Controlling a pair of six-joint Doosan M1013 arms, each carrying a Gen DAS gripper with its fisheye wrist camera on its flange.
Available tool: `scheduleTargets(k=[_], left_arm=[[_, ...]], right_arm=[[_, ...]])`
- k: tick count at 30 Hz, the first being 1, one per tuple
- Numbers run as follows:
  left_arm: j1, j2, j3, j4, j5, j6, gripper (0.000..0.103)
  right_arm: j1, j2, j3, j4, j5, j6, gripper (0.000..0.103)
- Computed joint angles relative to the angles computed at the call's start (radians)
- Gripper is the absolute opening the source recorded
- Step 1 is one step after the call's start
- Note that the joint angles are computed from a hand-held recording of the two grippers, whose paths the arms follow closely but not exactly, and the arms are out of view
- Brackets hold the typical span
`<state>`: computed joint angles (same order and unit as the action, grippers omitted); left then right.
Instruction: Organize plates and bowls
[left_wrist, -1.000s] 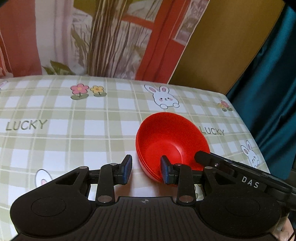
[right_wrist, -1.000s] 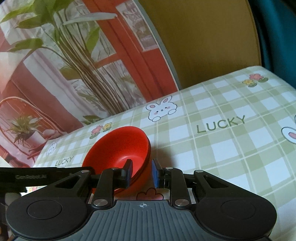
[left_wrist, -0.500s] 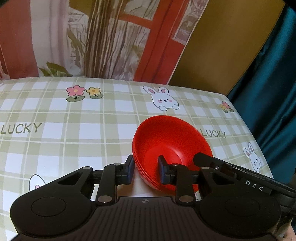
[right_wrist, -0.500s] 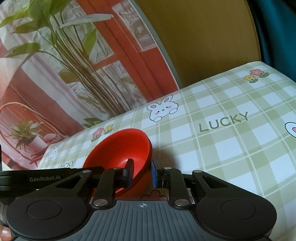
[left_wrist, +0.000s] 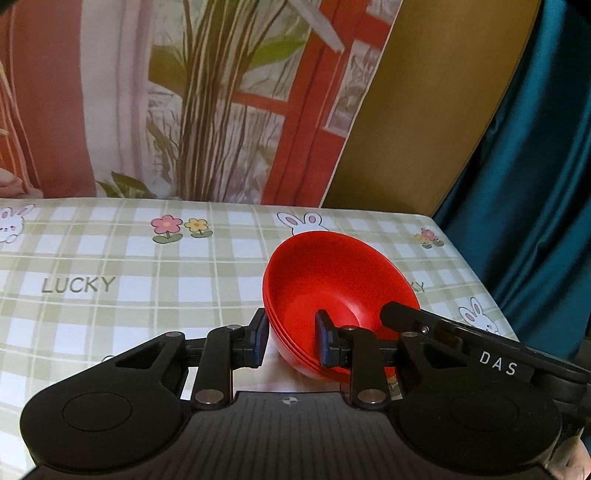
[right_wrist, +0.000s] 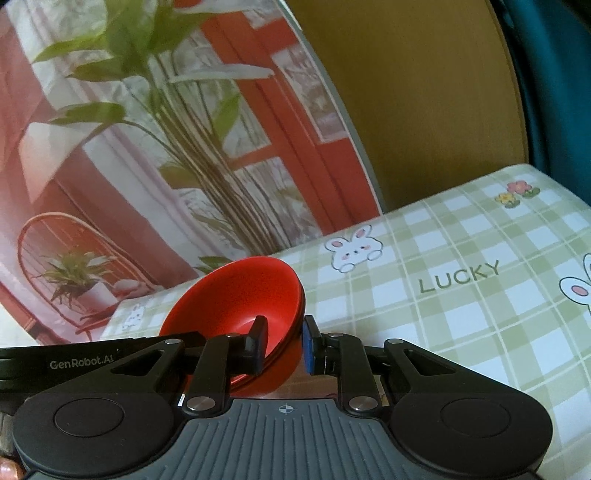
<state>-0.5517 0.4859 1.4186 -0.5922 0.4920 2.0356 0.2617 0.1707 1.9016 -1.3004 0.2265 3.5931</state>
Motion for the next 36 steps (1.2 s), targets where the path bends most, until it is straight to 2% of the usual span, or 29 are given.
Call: scheduleTargets(k=[11, 20, 36], left_arm=[[0.022, -0.079, 0.1, -0.074, -0.049, 0.084, 0.028], [0.042, -0.124, 0.165, -0.123, -0.069, 0.138, 0.029], [0.059, -0.155, 0.22, -0.133, -0.054, 0.144, 0.029]], right_arm=[[0.069, -0.019, -0.017, 0.031, 0.053, -0.062, 0.02], [0.111, -0.02, -0.029, 0.118, 0.082, -0.169, 0.02], [0.141, -0.014, -0.026, 0.29, 0.086, -0.36, 0.02]])
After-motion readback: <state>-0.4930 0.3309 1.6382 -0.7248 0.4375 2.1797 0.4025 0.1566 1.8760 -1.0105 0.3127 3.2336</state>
